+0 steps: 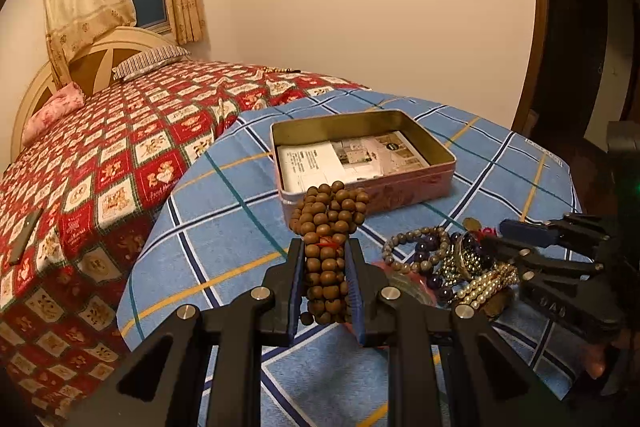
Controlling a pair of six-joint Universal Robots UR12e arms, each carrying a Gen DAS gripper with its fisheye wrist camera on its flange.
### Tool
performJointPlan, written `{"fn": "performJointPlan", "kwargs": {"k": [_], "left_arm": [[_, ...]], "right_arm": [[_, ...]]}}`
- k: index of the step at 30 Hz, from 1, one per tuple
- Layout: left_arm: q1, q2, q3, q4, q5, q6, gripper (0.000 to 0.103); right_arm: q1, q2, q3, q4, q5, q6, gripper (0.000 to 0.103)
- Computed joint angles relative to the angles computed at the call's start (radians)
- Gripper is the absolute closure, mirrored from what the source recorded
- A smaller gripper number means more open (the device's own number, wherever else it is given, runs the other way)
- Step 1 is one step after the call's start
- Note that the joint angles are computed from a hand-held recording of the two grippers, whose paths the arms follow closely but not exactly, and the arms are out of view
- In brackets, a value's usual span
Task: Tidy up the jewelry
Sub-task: 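Grasp the grey bead bracelet with the right gripper while the left lifts the brown beads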
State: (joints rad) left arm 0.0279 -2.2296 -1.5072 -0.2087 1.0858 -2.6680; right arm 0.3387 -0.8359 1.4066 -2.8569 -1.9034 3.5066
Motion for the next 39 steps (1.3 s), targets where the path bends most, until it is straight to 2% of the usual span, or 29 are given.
{"fn": "performJointPlan", "kwargs": {"k": [2,9,12,20,22,23,24,29,39], "left_arm": [[0.001,-0.001,0.0,-0.007,-0.001,0.002,0.083],[0.009,-0.005,0.006,-0.009,-0.007,-0.017,0.083],[0.011,-0.008,0.009,-0.012,-0.007,-0.021,0.083],[0.014,-0.012,0.011,-0.025,-0.006,-0.018,0.083],[0.015,-0.012,0.013,-0.024,-0.007,-0.023,0.083],[0.016,-0.012,0.014,-0.023,-0.008,-0.025,0.083],[0.016,-0.012,0.014,-0.022,-0.008,-0.027,0.083],[0.017,-0.012,0.015,-0.022,-0.013,-0.027,0.083],[0.017,-0.014,0.028,-0.028,-0.028,-0.018,0.083]], "right_arm": [[0.0,0.01,-0.019,0.02,0.033,-0.019,0.074],[0.01,0.037,-0.072,0.04,0.033,-0.055,0.07],[0.011,0.046,-0.092,0.032,0.031,-0.07,0.064],[0.007,0.082,-0.155,0.101,0.074,-0.074,0.063],[0.009,0.083,-0.157,0.107,0.066,-0.082,0.069],[0.009,0.081,-0.154,0.109,0.067,-0.083,0.086],[0.006,0.078,-0.149,0.115,0.081,-0.078,0.093],[0.003,0.062,-0.117,0.084,0.092,-0.069,0.093],[0.008,0.041,-0.087,0.002,0.049,-0.086,0.093]]}}
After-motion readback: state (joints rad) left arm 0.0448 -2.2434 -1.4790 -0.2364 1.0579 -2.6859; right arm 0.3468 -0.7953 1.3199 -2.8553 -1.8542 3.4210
